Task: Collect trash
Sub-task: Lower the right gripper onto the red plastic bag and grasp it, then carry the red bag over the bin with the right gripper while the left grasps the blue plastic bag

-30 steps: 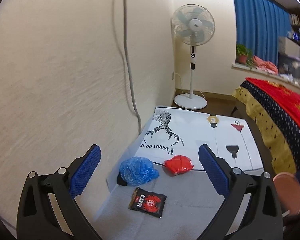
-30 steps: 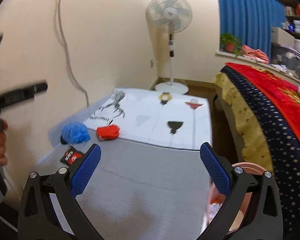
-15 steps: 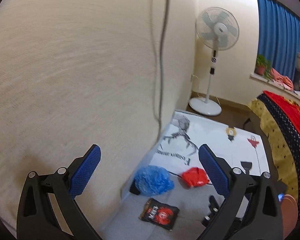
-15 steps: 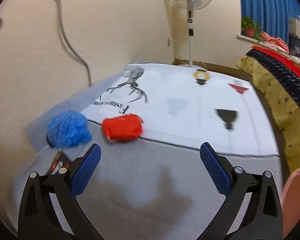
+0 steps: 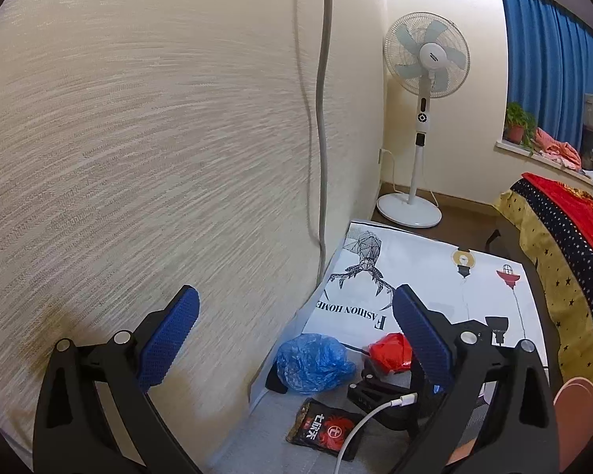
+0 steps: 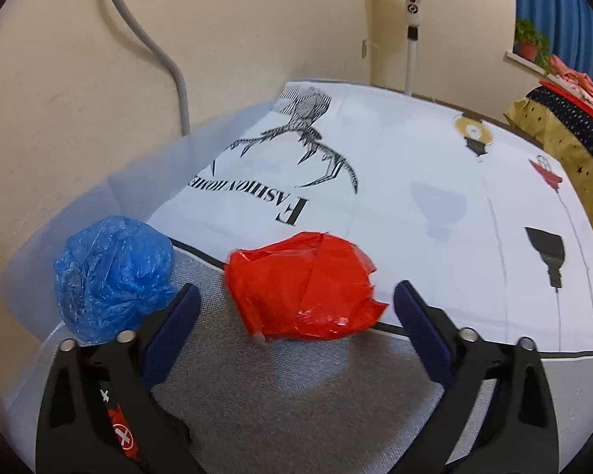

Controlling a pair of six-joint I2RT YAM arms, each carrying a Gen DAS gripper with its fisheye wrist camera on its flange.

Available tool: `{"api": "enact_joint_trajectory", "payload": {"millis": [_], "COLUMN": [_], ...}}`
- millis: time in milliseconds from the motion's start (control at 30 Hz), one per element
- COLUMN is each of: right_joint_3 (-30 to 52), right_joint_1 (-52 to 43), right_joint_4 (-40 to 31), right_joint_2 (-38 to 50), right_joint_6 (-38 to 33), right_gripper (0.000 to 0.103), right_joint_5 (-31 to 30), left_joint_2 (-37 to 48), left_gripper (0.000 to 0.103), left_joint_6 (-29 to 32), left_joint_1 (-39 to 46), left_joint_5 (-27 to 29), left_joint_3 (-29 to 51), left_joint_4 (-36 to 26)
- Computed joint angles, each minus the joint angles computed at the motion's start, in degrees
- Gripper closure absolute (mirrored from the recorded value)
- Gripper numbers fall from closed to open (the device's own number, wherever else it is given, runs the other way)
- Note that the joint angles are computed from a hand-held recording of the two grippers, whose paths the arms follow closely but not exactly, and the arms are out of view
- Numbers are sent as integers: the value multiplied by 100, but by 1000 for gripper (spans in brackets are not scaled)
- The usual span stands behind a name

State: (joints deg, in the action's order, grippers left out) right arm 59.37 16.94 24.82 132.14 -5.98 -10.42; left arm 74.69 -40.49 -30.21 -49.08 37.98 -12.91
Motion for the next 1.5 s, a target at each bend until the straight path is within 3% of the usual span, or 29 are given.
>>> {"api": "enact_joint_trajectory", "payload": {"millis": [233, 433, 633, 767, 867, 1000, 1067, 1233, 1367, 1500], "right_joint_3": [-780, -1957, -2910, -2929, -2668, -2301, -2234, -2068, -2163, -2318], "right_joint_1": [-235, -1148, -2729, -4417, -5496, -6055, -6149, -6094, -5964, -5847], "right_joint_4": [814, 624, -650, -2166, -2939, -3126, -2965, -2921, -2828, -2744], "right_joint_2": [-443, -2040, -4365, -5394, -5319, -4745, -4473, -4075, -4089, -4182], "right_joint_6": [-36, -551, -1615, -2663, -3191, -3225, -3343, -3394, -3406, -3551], "right_gripper": [34, 34, 34, 34, 33, 33, 33, 33, 33, 33], "right_joint_5": [-168, -663, -1556, -2447, -2859, -3000, -2981, -2877, -2943, -2971], "left_joint_2": [30, 342, 572, 1008, 1563, 2633, 3079, 3609, 4201, 4628], "left_gripper": [8, 8, 8, 8, 8, 8, 8, 9, 23, 31], "left_joint_6": [23, -8, -10, 1014, 1739, 1610, 1345, 1154, 1157, 1113], "left_joint_1": [-53, -135, -360, -613, -733, -502, -217, 224, 549, 807], "left_joint_5": [-105, -77, -5, 156, 267, 546, 756, 590, 836, 1134], "left_joint_3": [-19, 98, 129, 172, 34, 24, 77, -34, 181, 334], "left_joint_4": [21, 172, 698, 1718, 2794, 3511, 3630, 4182, 4251, 4311]}}
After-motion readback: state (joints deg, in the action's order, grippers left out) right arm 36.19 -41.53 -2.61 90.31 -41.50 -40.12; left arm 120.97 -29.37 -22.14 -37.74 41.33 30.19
